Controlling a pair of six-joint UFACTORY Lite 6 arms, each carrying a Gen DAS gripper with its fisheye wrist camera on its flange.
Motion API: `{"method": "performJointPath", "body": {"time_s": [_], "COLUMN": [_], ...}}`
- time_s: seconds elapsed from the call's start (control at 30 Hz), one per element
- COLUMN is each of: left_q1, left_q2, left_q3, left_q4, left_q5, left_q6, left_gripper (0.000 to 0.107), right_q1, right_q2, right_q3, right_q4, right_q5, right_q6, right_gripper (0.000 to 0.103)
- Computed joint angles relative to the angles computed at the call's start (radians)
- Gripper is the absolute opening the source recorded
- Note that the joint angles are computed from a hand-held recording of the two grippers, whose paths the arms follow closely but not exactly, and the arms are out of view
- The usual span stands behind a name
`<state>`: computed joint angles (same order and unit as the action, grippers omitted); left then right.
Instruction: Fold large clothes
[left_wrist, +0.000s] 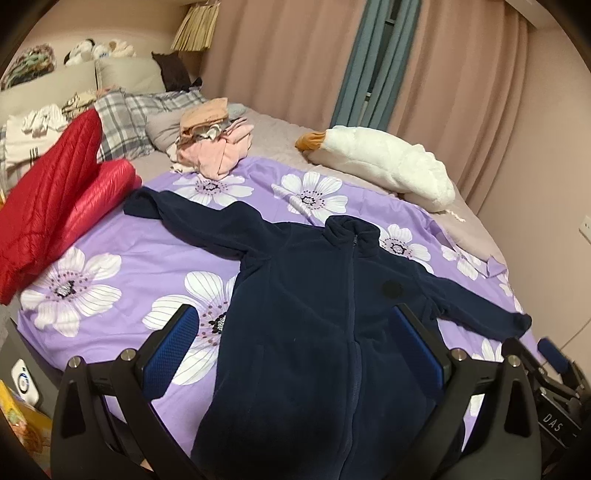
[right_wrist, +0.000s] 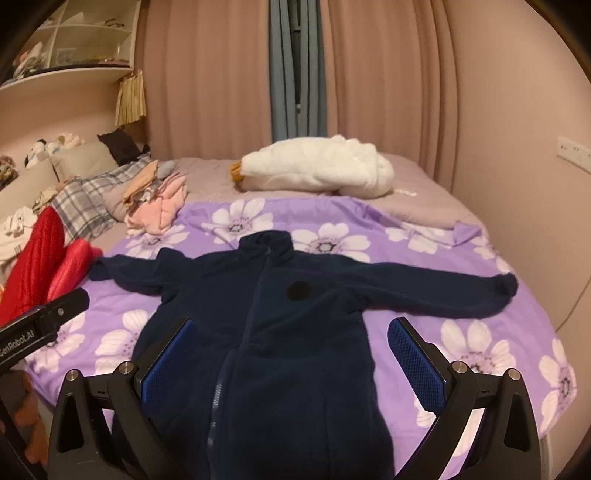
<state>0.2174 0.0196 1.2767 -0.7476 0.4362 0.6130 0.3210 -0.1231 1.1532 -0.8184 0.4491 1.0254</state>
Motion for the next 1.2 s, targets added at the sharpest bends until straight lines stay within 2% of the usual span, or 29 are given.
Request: {"method": "performJointPath", "body": {"time_s": [0.2,0.3,0.4,0.47,0.57,0.73,0.83,0.87,0.93,0.97,1.0,1.03,1.07,1.13,1.2], "left_q1": [-0.026,-0.013,0.007,0.030,0.059,0.075,0.108,0.123,0.140,0.142,0.140,0.137,0.131,0.133,0.132], "left_q2": [0.214,0.293,0.394,0.454,0.532,0.701,0.758,0.785,0.821,0.837,0.857,0.875,0.887,0.892,0.907], "left_q3": [0.158,0.205,0.294,0.346,0.402,0.602,0.663,0.687,0.717,0.729,0.755,0.784,0.800,0.792,0.812], "left_q4": [0.074,-0.072,-0.114,-0.194,-0.349,-0.165,-0.202,-0.255,-0.295,-0.283,-0.241,-0.204,-0.195,-0.269,-0.265], "left_q5": [-0.024,-0.036,0.009,0.055,0.079,0.061,0.078,0.088,0.101,0.101,0.106,0.111,0.100,0.087,0.103], "left_q6": [-0.100,0.019,0.030,0.074,0.160,-0.094,-0.085,-0.043,-0.012,-0.016,-0.038,-0.062,-0.069,0.012,0.042], "left_gripper": [0.103,0.103,0.103,0.103,0.103,0.102,0.102,0.102,0.102,0.102,0.102,0.102,0.102,0.102,0.102], "right_q1": [-0.170,-0.309,-0.460,-0.570,-0.722,-0.903,-1.010,-1.031,-1.043,-1.040,-1.024,-1.015,-1.000,-0.987,-0.969], "right_q2": [0.158,0.241,0.370,0.462,0.674,1.073,1.271,1.296,1.261,1.248,1.260,1.270,1.259,1.213,1.128], "right_q3": [0.098,0.176,0.319,0.409,0.641,1.100,1.321,1.326,1.216,1.185,1.196,1.208,1.186,1.105,0.999], "right_q4": [0.189,0.348,0.543,0.611,0.688,0.843,1.111,1.215,1.408,1.455,1.460,1.422,1.376,1.409,1.440], "right_q5": [-0.051,-0.082,-0.068,-0.063,0.035,0.216,0.282,0.260,0.130,0.100,0.098,0.101,0.076,0.018,-0.035], "right_q6": [-0.134,-0.280,-0.476,-0.517,-0.524,-0.641,-0.758,-0.809,-0.939,-1.013,-1.060,-1.066,-1.029,-1.003,-1.025], "right_gripper": [0.102,0.102,0.102,0.102,0.102,0.101,0.089,0.084,0.076,0.057,0.043,0.018,0.013,0.012,0.011]}}
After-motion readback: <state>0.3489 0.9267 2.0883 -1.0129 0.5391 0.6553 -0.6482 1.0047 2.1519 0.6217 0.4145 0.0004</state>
